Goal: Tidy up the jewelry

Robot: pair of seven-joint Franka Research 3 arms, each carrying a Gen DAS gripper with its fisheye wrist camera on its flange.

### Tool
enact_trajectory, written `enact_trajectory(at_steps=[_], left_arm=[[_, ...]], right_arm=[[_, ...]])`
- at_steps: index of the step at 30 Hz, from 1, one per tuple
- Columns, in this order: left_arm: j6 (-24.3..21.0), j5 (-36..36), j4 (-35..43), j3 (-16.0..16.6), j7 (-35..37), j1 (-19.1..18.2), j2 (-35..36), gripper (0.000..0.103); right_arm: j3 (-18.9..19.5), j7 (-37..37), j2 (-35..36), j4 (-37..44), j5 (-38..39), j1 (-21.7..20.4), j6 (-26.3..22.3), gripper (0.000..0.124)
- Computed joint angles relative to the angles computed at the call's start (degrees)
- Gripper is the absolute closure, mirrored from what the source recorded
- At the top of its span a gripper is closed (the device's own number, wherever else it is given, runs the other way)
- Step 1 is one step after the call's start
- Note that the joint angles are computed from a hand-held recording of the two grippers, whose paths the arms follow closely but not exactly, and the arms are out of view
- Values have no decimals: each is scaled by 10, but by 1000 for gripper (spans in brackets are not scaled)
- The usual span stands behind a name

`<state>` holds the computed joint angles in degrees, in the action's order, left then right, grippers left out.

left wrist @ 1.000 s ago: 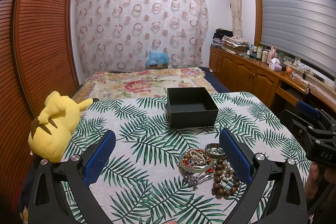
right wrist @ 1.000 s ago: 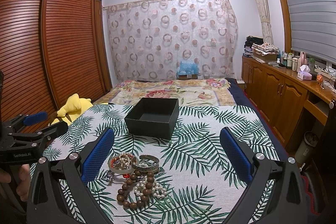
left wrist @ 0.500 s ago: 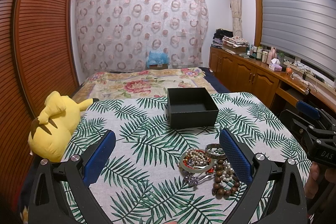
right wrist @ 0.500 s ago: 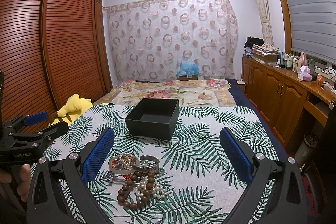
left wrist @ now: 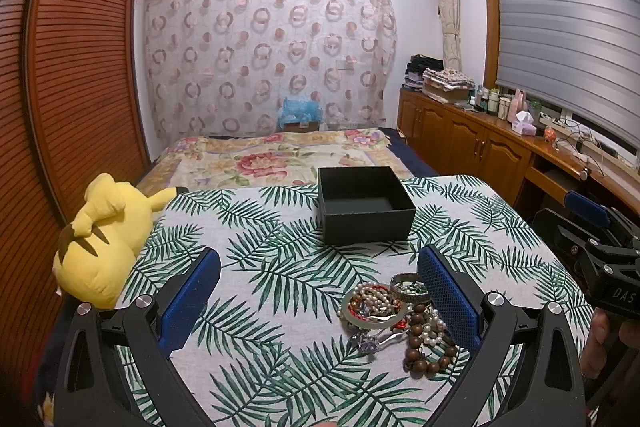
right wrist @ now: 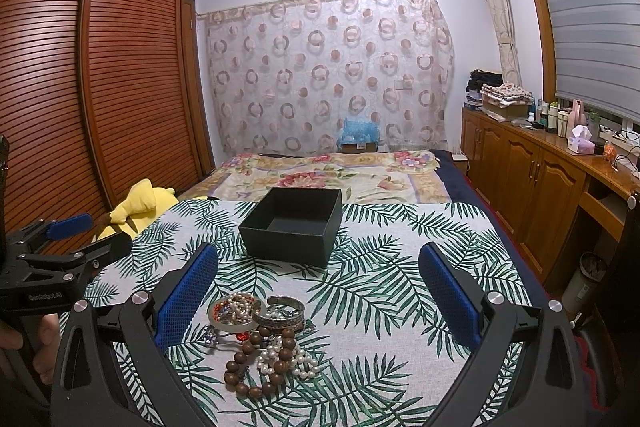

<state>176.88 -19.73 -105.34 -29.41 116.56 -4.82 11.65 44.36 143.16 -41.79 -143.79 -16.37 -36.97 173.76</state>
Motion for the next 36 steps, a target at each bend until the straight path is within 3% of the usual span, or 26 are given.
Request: enact_trajectory(at_steps=[18,23,30,36], left_arm=[[0,0,4,-11,8,9,11,8],[-33,-1,26,-17,22,13,35,8],[-96,28,52,15,25,-6,66,8],[-131,31,70,27,33,-12,84,8]], right_arm=[[-4,-2,2,-2,-2,4,2,23],[-17,-23,31,-7,-3,19,17,23],[-65,-81,97,-12,2,73,25,31],[-147,-143,188,16,-3,163,8,41]])
